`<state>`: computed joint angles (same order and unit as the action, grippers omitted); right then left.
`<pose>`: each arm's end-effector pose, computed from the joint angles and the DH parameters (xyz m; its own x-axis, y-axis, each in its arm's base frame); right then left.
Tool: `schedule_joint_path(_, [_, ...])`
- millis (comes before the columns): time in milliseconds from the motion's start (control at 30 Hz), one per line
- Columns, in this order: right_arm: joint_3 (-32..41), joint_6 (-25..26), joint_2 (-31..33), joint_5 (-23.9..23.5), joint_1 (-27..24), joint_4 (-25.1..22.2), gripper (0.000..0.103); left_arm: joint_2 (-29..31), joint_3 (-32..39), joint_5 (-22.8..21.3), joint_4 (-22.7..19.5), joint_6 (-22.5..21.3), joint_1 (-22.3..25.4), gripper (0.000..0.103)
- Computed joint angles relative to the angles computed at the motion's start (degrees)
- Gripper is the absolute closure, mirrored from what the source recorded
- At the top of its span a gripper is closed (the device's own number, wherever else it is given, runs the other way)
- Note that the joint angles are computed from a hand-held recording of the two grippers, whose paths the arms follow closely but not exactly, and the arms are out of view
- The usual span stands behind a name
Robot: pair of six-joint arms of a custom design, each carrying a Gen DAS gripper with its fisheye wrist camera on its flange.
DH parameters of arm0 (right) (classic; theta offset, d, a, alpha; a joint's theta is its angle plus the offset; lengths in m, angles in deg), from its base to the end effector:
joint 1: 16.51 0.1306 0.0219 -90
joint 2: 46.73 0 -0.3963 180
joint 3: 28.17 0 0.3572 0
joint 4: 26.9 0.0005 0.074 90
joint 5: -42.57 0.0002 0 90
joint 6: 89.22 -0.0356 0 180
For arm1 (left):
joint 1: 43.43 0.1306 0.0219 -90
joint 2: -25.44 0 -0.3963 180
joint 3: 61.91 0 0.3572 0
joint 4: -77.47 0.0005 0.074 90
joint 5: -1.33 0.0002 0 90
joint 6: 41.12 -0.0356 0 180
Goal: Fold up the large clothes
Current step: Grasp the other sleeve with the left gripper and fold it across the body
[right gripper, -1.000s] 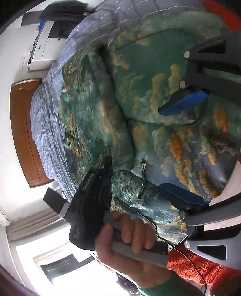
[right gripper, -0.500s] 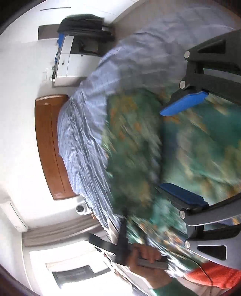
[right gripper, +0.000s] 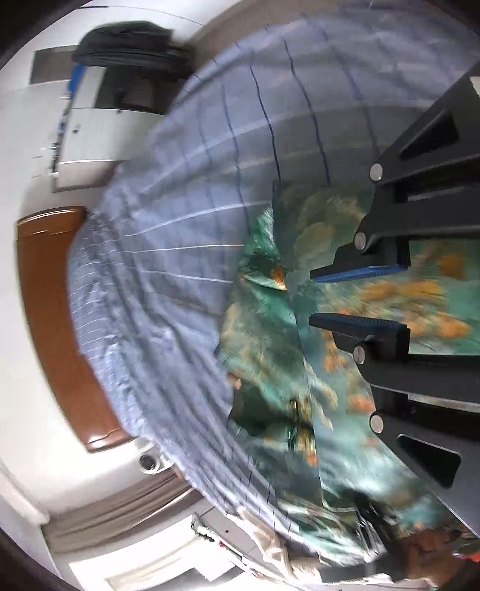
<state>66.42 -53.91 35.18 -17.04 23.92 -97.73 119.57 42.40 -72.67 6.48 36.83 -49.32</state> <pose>0.2934 0.2257 0.5123 -0.6644 0.3587 -0.6557 0.3217 0.9291 0.1822 0.4512 -0.0569 0.4944 -0.8008 0.2844 -0.5272 0.4085 0.9029 -0.1335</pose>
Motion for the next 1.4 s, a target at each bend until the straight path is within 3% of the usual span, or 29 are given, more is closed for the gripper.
schedule_joint_path(100, [-3.94,-1.19,1.89,-9.22,-4.08,2.45,0.089,-0.86,-1.92,-0.04,1.92,-0.27,0.03,0.095])
schedule_joint_path(167, [-6.54,-1.58,1.88,-11.57,-4.91,4.17,0.089,-0.94,-2.22,0.09,2.34,-0.34,0.1,0.095])
schedule_joint_path(267, [-7.61,-2.75,0.77,-10.63,-4.1,5.2,0.089,-1.22,-3.14,0.46,3.48,-0.37,0.23,0.094])
schedule_joint_path(367, [-6.32,-4.1,-0.22,-8.75,-1.37,2.07,0.088,-1.52,-3.73,1.01,4.24,-0.08,0.48,0.094])
schedule_joint_path(567, [-4.78,-6.84,-2.76,-5.48,8.84,-4.07,0.088,-2.04,-4.62,1.38,5.27,0.14,0.66,0.094])
schedule_joint_path(667, [-4.99,-9.28,-2.79,-5.8,12.17,-6.38,0.088,-2.28,-4.98,1.22,5.77,0.14,0.6,0.094])
schedule_joint_path(800, [-7.89,-9.45,-1.94,-8.14,11.27,-4.79,0.088,-2.81,-5.89,0.3,6.93,-0.09,0.24,0.094])
schedule_joint_path(900, [-9.61,-9.81,-1.2,-7.32,10.56,-2.29,0.089,-3.11,-6.52,-0.19,7.67,-0.05,-0.03,0.094])
schedule_joint_path(1067, [-8.9,-10.35,0.42,-3.42,12.26,-3.69,0.089,-3.36,-7.12,-0.12,8.38,0.16,-0.06,0.094])
schedule_joint_path(1233, [-10.27,-10.64,-0.75,-3.72,11.94,-1.66,0.089,-3.51,-7.25,-0.22,8.56,0.24,-0.11,0.094])
schedule_joint_path(1400, [-9.72,-11.03,-0.41,-2.87,12.45,-3.6,0.089,-3.4,-6.94,0.24,8.09,0.29,0.13,0.092])
